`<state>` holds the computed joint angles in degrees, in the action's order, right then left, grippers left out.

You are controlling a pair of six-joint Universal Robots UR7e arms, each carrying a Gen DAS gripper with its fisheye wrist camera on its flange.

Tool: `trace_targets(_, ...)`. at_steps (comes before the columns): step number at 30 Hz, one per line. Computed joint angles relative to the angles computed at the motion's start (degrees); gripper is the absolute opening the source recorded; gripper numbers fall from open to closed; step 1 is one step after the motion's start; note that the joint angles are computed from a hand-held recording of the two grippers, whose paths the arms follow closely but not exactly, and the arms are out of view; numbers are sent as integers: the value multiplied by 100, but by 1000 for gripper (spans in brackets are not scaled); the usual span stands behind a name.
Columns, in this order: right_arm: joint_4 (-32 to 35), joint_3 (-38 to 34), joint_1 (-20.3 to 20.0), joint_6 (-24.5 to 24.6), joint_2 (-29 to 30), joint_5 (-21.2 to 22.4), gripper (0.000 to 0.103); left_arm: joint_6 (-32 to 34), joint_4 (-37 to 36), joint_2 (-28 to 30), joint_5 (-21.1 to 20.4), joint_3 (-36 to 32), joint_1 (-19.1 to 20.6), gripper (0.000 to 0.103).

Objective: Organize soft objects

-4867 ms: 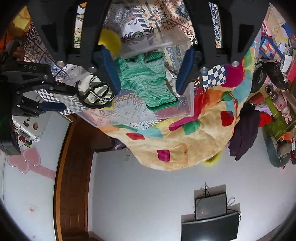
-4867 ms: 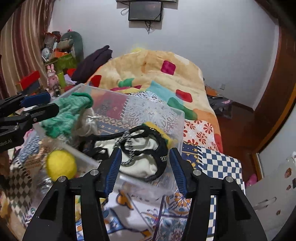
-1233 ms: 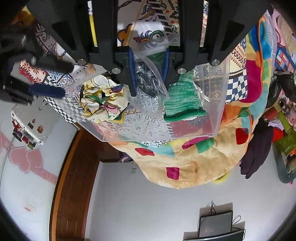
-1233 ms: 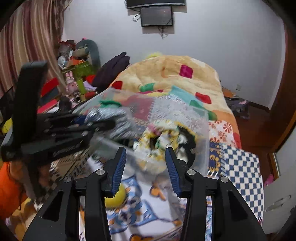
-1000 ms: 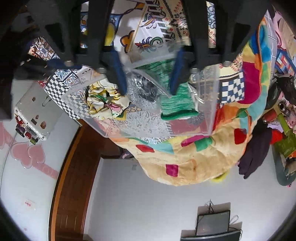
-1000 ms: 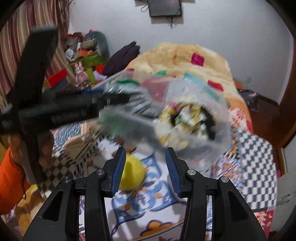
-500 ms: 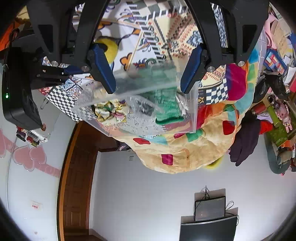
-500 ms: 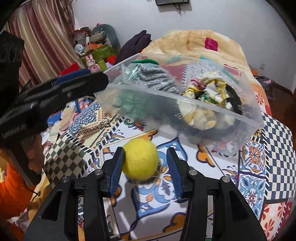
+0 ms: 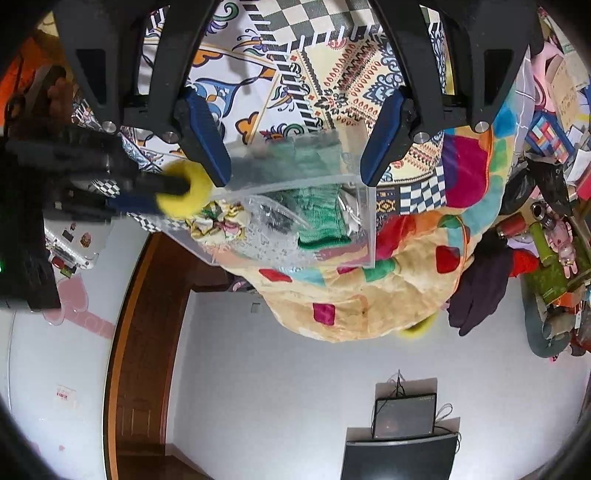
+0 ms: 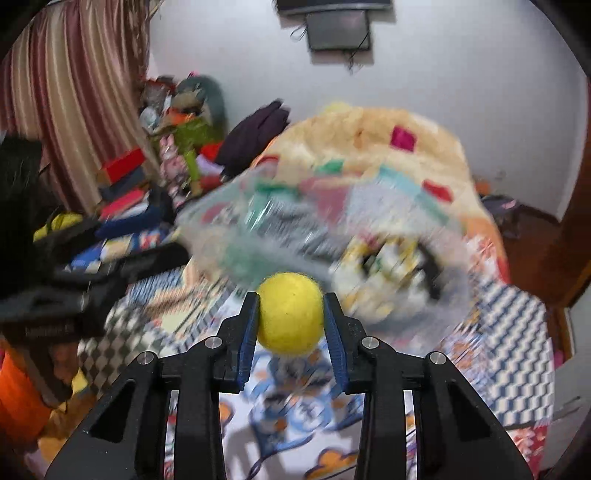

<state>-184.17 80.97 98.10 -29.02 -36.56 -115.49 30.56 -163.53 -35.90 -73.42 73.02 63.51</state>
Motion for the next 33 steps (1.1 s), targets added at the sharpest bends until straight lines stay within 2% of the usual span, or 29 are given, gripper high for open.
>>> trace_targets(3,-346,-245,30,-205,130,-100,31,54,-108,8,6,11,-13,75)
trace_targets(7,-432,-720,29,-327,418,-323,31,87,-164,31,30,11,-10,75)
trace_targets(15,80,-1091,-59,-161,591,-680,33,98,-176,62,68,2,3,75)
trace_targets(20,53,-893,-52,-65,439,-663,40,117,-273,34,74,43,-17,75)
trace_targets(29,-671,-109,155,-91,-107,-387,40,176,-776,-236,-170,355,-165,75)
trace_targets(31,-907,60,234,-160,-205,-337,41,194,-909,-318,-241,459,-210,80)
trace_targets(33,-1119,250,302,-205,-325,-258,51,202,-1134,-417,-309,611,-253,92)
